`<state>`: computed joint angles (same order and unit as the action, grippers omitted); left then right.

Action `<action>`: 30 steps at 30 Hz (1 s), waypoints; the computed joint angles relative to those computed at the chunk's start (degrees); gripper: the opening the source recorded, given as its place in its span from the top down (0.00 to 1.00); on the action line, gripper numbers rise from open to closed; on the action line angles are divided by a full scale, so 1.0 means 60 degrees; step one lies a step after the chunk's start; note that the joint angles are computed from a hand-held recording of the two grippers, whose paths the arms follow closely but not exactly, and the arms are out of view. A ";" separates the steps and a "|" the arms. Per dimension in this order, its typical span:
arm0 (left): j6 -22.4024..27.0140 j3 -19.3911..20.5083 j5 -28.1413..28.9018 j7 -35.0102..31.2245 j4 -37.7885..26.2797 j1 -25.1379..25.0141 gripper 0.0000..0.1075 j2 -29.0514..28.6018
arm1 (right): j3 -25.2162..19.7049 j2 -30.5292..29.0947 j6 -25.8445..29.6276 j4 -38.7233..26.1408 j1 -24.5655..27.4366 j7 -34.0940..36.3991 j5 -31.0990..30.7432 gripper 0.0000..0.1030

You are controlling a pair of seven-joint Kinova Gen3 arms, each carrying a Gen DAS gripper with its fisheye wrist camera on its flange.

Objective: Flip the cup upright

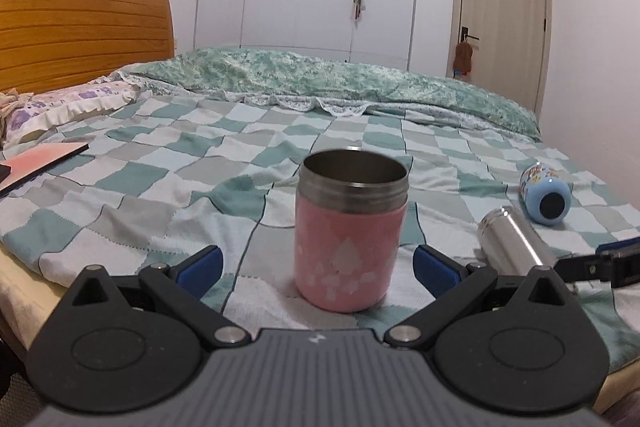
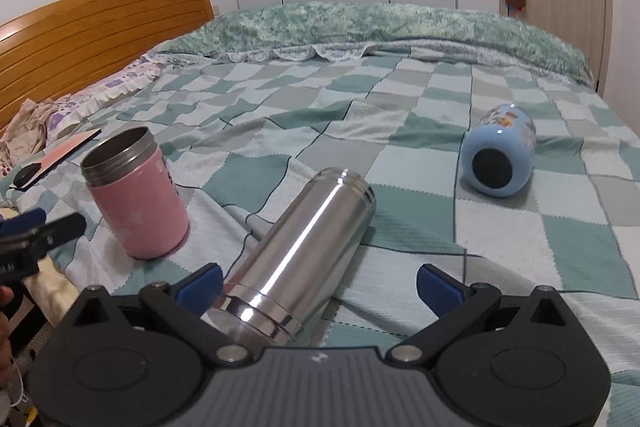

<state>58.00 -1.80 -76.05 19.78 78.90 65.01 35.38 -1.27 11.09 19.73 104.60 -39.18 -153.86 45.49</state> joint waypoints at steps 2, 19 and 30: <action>-0.0141 0.0003 -0.0055 0.0002 0.0091 -0.0047 0.04 -0.0010 | -0.0284 0.0205 0.0045 -0.0339 0.0380 0.0706 -0.0777 0.00; -0.0521 -0.0073 0.0106 -0.0300 0.0146 -0.0402 0.04 -0.0004 | -0.1075 0.3028 0.2777 -0.4686 0.2468 0.5134 -0.7137 0.31; -0.0539 -0.0099 -0.0002 -0.0014 0.0268 -0.0363 0.04 -0.0073 | -0.0560 0.1174 -0.1136 -0.1356 0.1979 0.6316 -0.7310 0.35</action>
